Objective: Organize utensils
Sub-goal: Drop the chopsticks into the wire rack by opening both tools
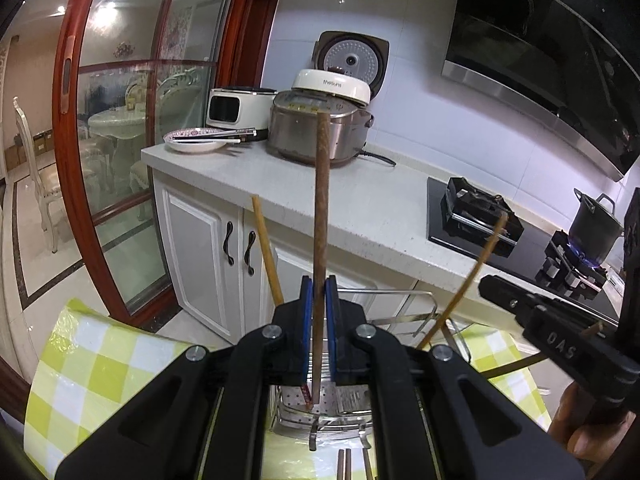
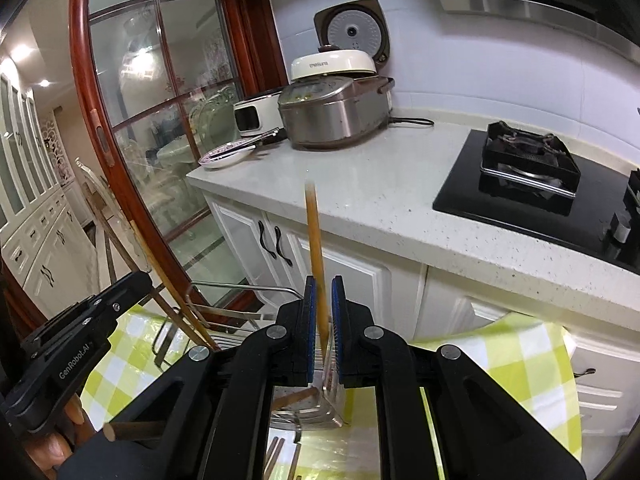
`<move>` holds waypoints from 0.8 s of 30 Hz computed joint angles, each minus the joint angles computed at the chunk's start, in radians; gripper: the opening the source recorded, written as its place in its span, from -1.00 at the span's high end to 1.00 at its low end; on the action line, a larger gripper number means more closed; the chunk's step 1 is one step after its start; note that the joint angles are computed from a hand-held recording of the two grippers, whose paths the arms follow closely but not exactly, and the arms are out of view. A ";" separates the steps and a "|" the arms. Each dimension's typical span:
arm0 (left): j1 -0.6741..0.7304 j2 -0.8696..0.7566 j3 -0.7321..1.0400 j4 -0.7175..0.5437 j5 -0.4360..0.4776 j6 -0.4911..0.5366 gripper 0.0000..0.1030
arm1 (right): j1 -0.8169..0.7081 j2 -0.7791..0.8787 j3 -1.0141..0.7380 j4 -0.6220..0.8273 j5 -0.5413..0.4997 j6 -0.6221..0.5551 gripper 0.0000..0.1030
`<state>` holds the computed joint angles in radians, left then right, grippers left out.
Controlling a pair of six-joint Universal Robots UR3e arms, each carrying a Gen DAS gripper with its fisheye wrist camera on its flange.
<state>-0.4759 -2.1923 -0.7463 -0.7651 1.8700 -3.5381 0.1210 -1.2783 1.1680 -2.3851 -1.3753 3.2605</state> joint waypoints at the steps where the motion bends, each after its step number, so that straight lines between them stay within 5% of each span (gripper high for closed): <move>1: 0.000 0.003 -0.008 0.002 0.002 -0.002 0.81 | -0.003 -0.008 0.009 0.001 -0.011 -0.002 0.66; 6: -0.001 0.034 -0.057 0.018 0.019 0.000 0.35 | -0.040 -0.068 0.085 -0.049 -0.011 0.000 -0.03; 17: -0.035 0.147 -0.190 0.078 0.080 0.003 0.04 | -0.146 -0.330 0.363 -0.174 -0.068 -0.009 -0.20; 24: -0.050 0.311 -0.470 0.203 0.094 -0.020 -0.03 | -0.171 -0.520 0.547 -0.156 0.079 -0.096 -0.20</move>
<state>-0.5261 -1.8812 -1.2163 -0.5625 1.9643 -3.5586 -0.0497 -1.7984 1.7149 -2.5406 -1.2959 3.1649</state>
